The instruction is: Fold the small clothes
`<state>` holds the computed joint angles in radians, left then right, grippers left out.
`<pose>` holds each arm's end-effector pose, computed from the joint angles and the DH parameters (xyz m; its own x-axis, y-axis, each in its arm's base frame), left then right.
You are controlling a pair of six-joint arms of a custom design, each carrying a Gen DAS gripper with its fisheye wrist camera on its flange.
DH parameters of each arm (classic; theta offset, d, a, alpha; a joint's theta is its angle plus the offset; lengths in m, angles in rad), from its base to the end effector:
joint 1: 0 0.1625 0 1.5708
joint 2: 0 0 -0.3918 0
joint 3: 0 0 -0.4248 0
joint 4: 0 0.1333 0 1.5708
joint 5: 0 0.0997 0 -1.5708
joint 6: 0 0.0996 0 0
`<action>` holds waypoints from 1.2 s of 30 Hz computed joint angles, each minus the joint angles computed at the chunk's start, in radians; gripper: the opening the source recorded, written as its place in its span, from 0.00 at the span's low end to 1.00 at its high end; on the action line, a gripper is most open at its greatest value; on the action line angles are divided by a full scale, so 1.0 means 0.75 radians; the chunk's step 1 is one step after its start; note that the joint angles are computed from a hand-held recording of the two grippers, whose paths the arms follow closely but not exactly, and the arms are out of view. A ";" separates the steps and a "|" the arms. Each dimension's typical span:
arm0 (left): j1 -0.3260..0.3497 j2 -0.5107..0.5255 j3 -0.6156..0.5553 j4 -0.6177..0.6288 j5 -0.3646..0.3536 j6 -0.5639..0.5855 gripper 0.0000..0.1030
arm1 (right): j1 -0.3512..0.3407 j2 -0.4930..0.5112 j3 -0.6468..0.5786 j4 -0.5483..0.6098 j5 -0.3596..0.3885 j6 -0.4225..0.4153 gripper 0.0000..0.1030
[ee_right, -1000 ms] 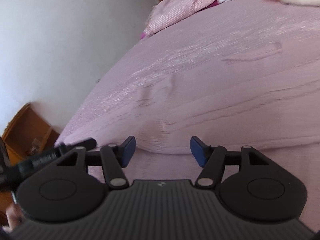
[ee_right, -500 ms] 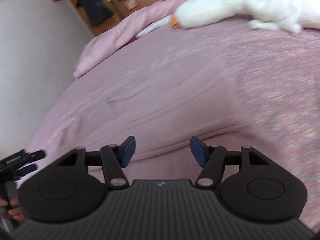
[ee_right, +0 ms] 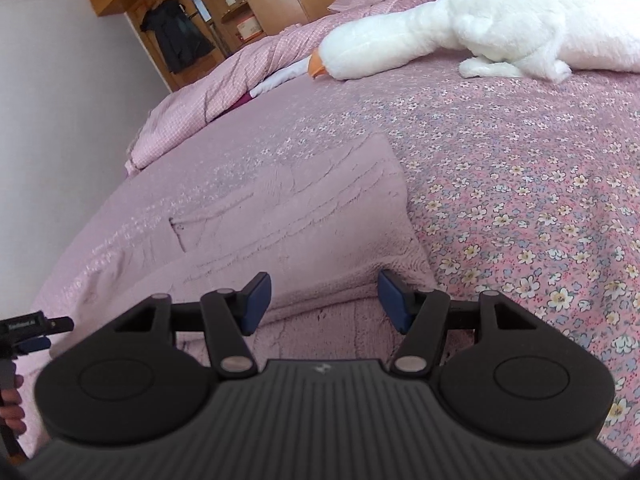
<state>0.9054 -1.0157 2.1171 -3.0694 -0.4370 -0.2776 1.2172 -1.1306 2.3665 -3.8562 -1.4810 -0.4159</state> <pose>-0.1371 -0.5368 0.1163 -0.6843 -0.2127 -0.6975 0.3970 0.6937 -0.6010 -0.0197 -0.4641 0.1528 -0.9490 0.0600 0.3095 -0.2306 0.5372 -0.8113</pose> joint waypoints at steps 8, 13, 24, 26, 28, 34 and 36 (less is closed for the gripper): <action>0.034 0.020 0.027 -0.238 -0.141 0.228 0.58 | -0.013 0.013 0.011 -0.022 0.019 -0.052 0.59; 0.046 0.028 0.025 -0.283 -0.187 0.251 0.55 | -0.001 0.049 0.006 -0.067 -0.010 -0.105 0.59; 0.028 0.133 -0.013 -0.593 -0.213 0.553 0.11 | 0.009 0.078 0.001 -0.115 -0.034 -0.128 0.59; 0.033 0.144 -0.026 -0.520 -0.197 0.543 0.11 | 0.015 0.089 0.001 -0.134 -0.043 -0.116 0.59; 0.039 0.173 -0.039 -0.502 -0.168 0.582 0.12 | 0.021 0.096 -0.002 -0.143 -0.057 -0.122 0.59; 0.031 0.138 -0.035 -0.417 -0.153 0.494 0.24 | 0.057 0.060 0.006 -0.096 -0.125 -0.096 0.60; 0.032 0.091 -0.026 -0.354 -0.180 0.421 0.29 | 0.066 0.039 0.014 -0.082 -0.134 -0.070 0.60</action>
<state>0.9295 -0.9478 2.0978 -3.3347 -0.5720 0.0384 1.2667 -1.1017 2.3768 -3.9174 -1.5815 -0.4687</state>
